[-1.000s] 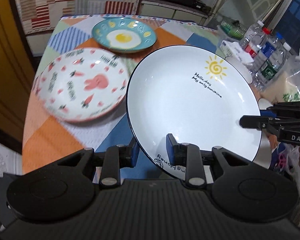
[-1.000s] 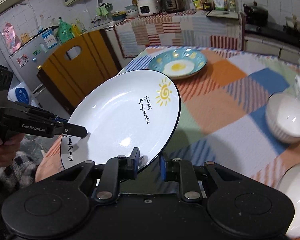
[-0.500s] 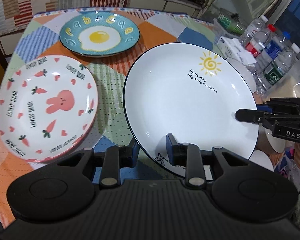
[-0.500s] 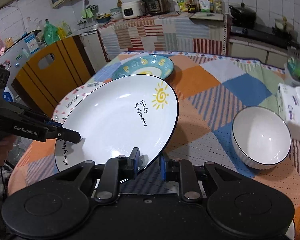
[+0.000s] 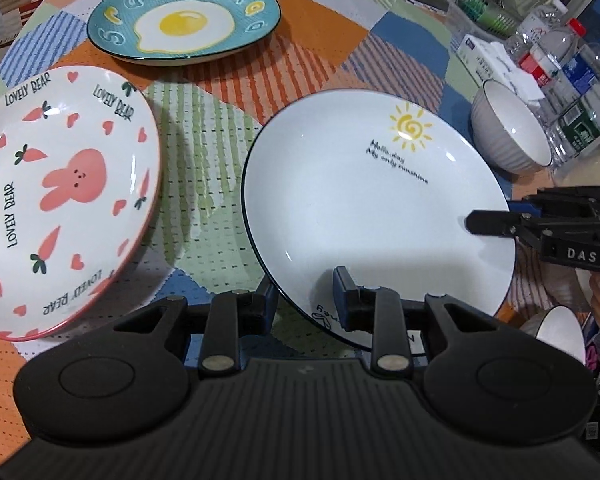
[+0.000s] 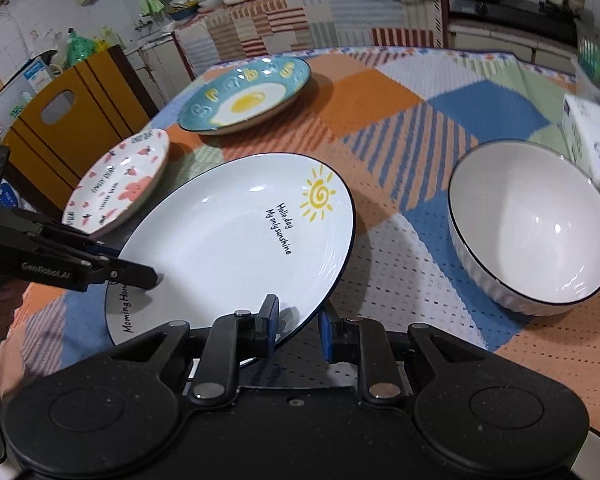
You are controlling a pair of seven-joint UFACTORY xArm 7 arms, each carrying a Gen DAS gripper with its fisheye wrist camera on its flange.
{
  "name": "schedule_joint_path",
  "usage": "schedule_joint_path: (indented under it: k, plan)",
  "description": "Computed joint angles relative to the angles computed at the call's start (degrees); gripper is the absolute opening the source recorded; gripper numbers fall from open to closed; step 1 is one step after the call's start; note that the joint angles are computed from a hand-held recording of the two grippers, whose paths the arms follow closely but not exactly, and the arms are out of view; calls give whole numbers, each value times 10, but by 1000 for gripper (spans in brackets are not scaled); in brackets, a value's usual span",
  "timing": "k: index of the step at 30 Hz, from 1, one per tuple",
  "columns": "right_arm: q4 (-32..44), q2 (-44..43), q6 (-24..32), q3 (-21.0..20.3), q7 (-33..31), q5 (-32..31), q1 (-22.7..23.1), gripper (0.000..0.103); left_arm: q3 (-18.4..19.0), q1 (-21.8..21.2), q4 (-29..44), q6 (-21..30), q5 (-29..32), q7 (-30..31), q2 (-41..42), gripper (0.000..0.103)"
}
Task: Organize plates and bowls
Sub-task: 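Lift the sun plate with both tools and carry it beside the bunny plate, then lower the sun plate onto the table and open both tools, then close the left tool on the bunny plate rim while the right tool grips it too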
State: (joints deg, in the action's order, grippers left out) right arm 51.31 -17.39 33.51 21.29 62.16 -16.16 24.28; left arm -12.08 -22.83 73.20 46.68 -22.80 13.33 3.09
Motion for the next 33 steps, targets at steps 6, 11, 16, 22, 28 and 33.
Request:
schedule_joint_path:
  k: [6, 11, 16, 22, 28, 33]
  plan:
    - [53, 42, 80, 3, 9, 2, 6, 31, -5, -13, 5, 9, 56, -32, 1, 29]
    - [147, 94, 209, 6, 29, -33, 28, 34, -3, -16, 23, 43, 90, -61, -6, 30]
    - [182, 98, 263, -1, 57, -55, 59, 36, 0, -14, 23, 69, 106, -64, -33, 31]
    - [220, 91, 268, 14, 86, -80, 76, 44, 9, -4, 16, 99, 89, -54, -72, 32]
    - [305, 132, 305, 25, 82, -123, 110, 50, 25, 13, 11, 124, 74, -40, -114, 34]
    - [373, 168, 331, 23, 77, -174, 150, 58, 42, 30, 6, 135, 58, -20, -148, 41]
